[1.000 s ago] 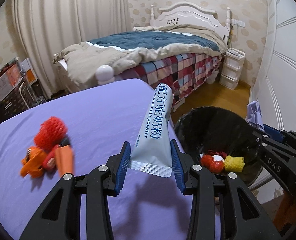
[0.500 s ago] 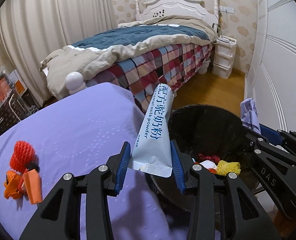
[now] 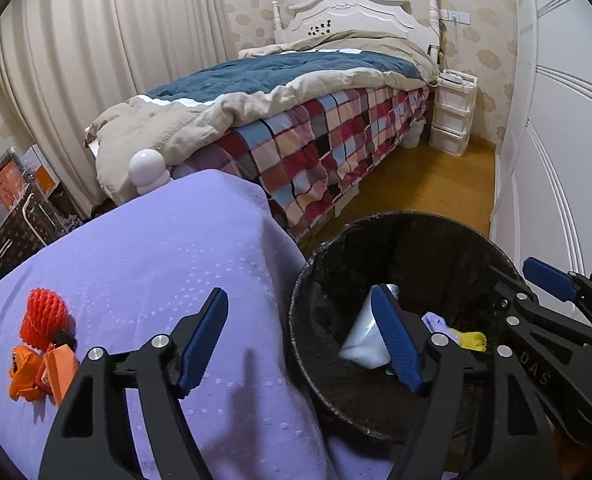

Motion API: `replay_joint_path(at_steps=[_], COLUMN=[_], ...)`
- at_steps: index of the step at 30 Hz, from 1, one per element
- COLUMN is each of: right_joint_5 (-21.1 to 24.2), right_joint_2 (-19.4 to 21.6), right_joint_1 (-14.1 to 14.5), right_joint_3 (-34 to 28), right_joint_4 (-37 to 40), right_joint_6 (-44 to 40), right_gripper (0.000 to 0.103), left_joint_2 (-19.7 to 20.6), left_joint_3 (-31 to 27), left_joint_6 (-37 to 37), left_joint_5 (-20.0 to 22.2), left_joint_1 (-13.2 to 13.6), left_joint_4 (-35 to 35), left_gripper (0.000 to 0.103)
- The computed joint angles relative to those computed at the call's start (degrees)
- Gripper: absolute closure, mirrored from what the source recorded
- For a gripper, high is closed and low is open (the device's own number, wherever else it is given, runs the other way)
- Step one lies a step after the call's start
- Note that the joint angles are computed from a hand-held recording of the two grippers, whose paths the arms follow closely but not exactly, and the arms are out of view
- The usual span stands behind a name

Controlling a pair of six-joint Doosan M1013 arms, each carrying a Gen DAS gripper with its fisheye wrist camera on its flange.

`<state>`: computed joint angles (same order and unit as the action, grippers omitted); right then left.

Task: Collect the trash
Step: 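Move both grippers back to the table toward the orange packets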

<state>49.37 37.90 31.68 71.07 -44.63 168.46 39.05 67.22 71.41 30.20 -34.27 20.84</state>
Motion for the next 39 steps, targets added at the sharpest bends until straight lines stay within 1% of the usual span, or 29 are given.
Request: replay_joint_path(at_steps=[1, 3, 7, 9, 14, 19, 22, 25, 30, 34, 39], right_joint_5=[0.24, 0.69, 1.27, 1.05, -0.46, -2.84, -4.37, -4.92, -4.81, -2.39, 0.85], right_joint_2=[-0.03, -0.08, -0.11, -0.10, 0.35, 1.59, 2.85, 4.69, 8.40, 11.52, 14.16], right_joint_1=[0.11, 0.36, 1.07, 1.51, 2.85, 4.57, 5.57, 6.58, 7.93, 8.49, 8.88], right_joint_3=[-0.02, -0.11, -0.55, -0.77, -1.92, -4.56, -6.98, -10.27, -16.52, -21.99, -26.95], right_joint_4=[-0.14, -0.77, -1.86, -1.86, -0.88, 1.62, 3.91, 6.51, 11.80, 16.31, 18.02], right_joint_6=[0.13, 0.59, 1.18, 1.08, -0.05, -3.57, -7.30, -12.09, -21.51, -28.62, -32.06], right_gripper=[0.056, 0.049, 0.047, 0.043, 0.042, 0.041, 0.041, 0.041, 0.041, 0.041, 0.041], left_joint_2=[-0.20, -0.67, -2.45, -3.39, -5.69, -8.26, -9.43, -10.44, -10.98, -11.13, -11.02], left_joint_3=[0.25, 0.89, 3.51, 4.96, 8.99, 13.79, 15.74, 17.51, 18.82, 19.16, 18.98], left_joint_6=[-0.26, -0.90, -4.44, -6.05, -11.30, -18.35, -22.16, -26.95, -30.31, -30.91, -30.57], left_joint_5=[-0.14, -0.48, -1.75, -2.13, -2.05, -1.50, -0.98, -0.09, 1.62, 2.42, 2.06], left_joint_1=[0.05, 0.10, 0.48, 0.96, 2.29, 4.14, 5.37, 6.89, 9.11, 11.09, 12.00], left_joint_4=[0.21, 0.60, 4.65, 5.93, 10.35, 16.19, 18.64, 21.57, 22.68, 20.89, 19.89], left_gripper=[0.030, 0.029, 0.028, 0.028, 0.028, 0.028, 0.028, 0.028, 0.028, 0.028, 0.028])
